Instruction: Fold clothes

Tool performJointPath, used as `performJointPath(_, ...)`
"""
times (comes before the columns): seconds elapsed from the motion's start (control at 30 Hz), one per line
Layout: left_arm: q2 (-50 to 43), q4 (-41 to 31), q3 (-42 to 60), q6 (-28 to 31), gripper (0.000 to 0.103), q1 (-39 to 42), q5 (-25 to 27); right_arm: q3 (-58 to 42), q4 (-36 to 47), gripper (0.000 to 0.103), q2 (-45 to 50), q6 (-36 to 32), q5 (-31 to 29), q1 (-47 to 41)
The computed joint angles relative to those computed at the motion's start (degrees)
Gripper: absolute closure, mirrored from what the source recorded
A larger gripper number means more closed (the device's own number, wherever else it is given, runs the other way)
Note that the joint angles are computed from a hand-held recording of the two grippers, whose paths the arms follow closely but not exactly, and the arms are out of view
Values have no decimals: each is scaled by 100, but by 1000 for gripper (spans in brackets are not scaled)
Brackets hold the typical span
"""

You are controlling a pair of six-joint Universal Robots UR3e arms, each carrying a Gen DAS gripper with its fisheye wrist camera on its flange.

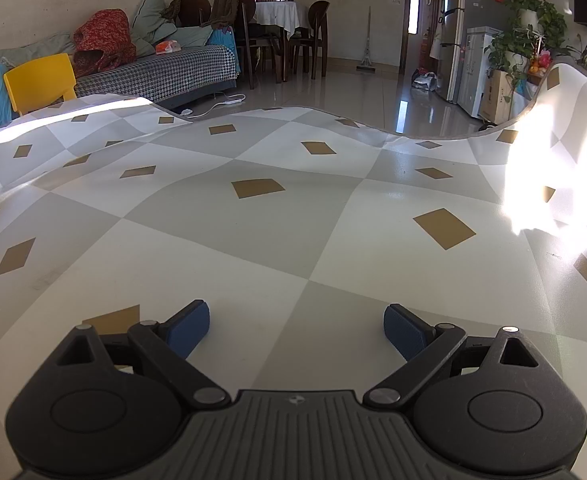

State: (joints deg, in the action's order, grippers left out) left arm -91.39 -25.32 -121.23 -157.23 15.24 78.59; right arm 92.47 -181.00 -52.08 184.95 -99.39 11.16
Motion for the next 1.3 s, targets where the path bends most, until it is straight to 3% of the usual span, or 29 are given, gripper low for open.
performJointPath(0.47,50,-182,-13,-31,0,161,-217,-4,3,9,1,1,-1,1)
performJointPath(1.3,46,-229,38,-150,0,69,-70,-10,8,8,4,3,-3,2)
